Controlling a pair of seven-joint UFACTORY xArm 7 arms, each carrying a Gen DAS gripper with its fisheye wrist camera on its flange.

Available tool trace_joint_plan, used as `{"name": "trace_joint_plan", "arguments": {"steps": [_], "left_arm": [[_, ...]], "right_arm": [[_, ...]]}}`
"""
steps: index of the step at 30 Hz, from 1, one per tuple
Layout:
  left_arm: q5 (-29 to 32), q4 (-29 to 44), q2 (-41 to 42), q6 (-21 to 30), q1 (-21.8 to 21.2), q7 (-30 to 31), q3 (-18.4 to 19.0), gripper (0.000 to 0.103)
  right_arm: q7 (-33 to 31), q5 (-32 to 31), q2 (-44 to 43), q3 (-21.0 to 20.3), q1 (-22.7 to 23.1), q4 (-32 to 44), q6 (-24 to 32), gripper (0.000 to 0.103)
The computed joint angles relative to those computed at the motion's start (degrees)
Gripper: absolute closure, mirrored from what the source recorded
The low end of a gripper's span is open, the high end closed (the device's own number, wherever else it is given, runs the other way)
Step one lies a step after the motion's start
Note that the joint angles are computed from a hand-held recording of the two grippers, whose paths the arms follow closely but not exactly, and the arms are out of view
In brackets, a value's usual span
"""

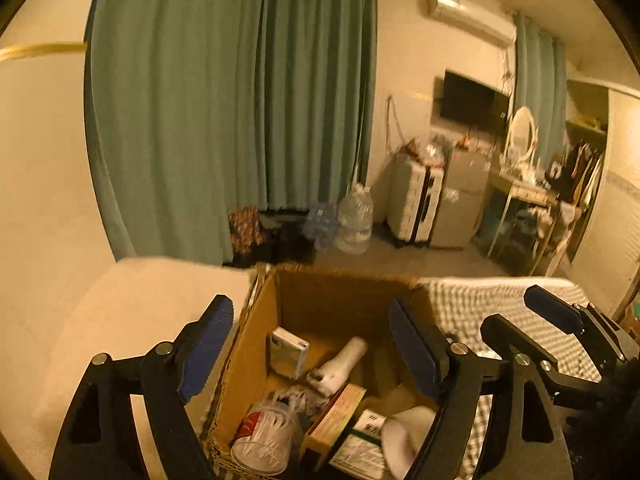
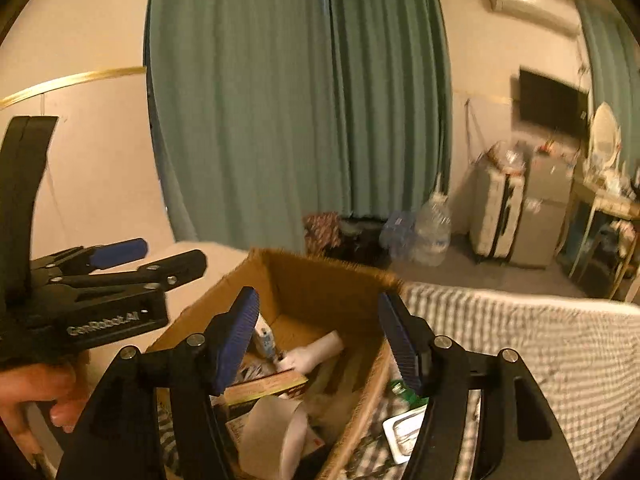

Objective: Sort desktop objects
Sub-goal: 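Open both grippers to drop the tissue pack and comb into the box, then withdraw both grippers from the cardboard box back over the bed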

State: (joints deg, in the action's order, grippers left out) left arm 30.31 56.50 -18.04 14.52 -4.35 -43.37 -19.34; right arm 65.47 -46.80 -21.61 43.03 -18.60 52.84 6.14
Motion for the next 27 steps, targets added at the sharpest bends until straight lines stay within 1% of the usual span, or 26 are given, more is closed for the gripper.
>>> {"name": "trace_joint_plan", "arguments": {"steps": [2,3,6,7,8,9,10,14,15,18,20,23,27], "left_arm": [[0.31,-0.75,-2.44,-1.27,0.17,-0.84,-0.31,0.011],[0.51,-0.88,-3.58,-1.6,0.72,-1.26,-0.89,0.008],[1.48,-0.47,-6.32,-1.3,3.73,-3.47,-3.84,0.003],[0.81,-0.91,-7.47,-1.55,3.31,-3.18,-3.68,0.003],[0.01,-1.09,-8.4,-1.52,2.98,-2.78,-3.66,0.001],[-0.62,-0.94,-9.26,-0.82,3.04,-2.52,-4.01,0.0],[-1.0,-0.88,-10.2,0.08,3.36,-2.61,-4.79,0.0],[-0.24,1.96,-12.54,7.73,5.91,-3.81,-9.5,0.0],[-0.07,2.24,-12.99,8.6,5.83,-4.0,-9.87,0.0],[-1.0,1.88,-14.63,8.09,3.84,-3.7,-9.25,0.0],[-1.34,1.85,-15.56,7.92,3.66,-3.71,-9.72,0.0],[-0.79,2.23,-16.91,8.11,5.23,-4.3,-11.64,0.0],[-0.82,2.5,-17.8,7.82,6.33,-4.57,-13.35,0.0]], "right_arm": [[0.16,0.01,-2.95,-1.11,0.97,-0.06,1.68,0.029],[0.34,0.11,-4.36,-1.48,1.21,-0.23,2.11,0.028],[-0.77,1.86,-8.5,-3.09,2.37,-0.75,3.53,0.021],[-1.75,2.88,-9.86,-4.02,3.32,-0.93,4.33,0.019],[-2.86,4.02,-10.96,-5.06,4.43,-1.28,4.82,0.017],[-4.58,5.38,-12.34,-7.08,6.24,-2.26,5.05,0.016],[-5.92,6.71,-13.58,-7.96,7.34,-2.57,6.1,0.015],[-9.94,10.39,-19.35,-10.34,9.39,-4.59,8.38,0.008],[-10.7,11.24,-20.73,-10.87,9.56,-5.09,8.83,0.006],[-13.39,14.38,-24.21,-13.56,10.78,-6.4,10.43,0.005],[-15.34,16.75,-27.41,-15.97,12.48,-8.01,11.75,0.002],[-17.78,19.61,-31.7,-18.27,13.59,-9.55,13.51,0.0],[-20.77,22.72,-35.07,-19.8,13.59,-10.77,15.03,0.0]]}}
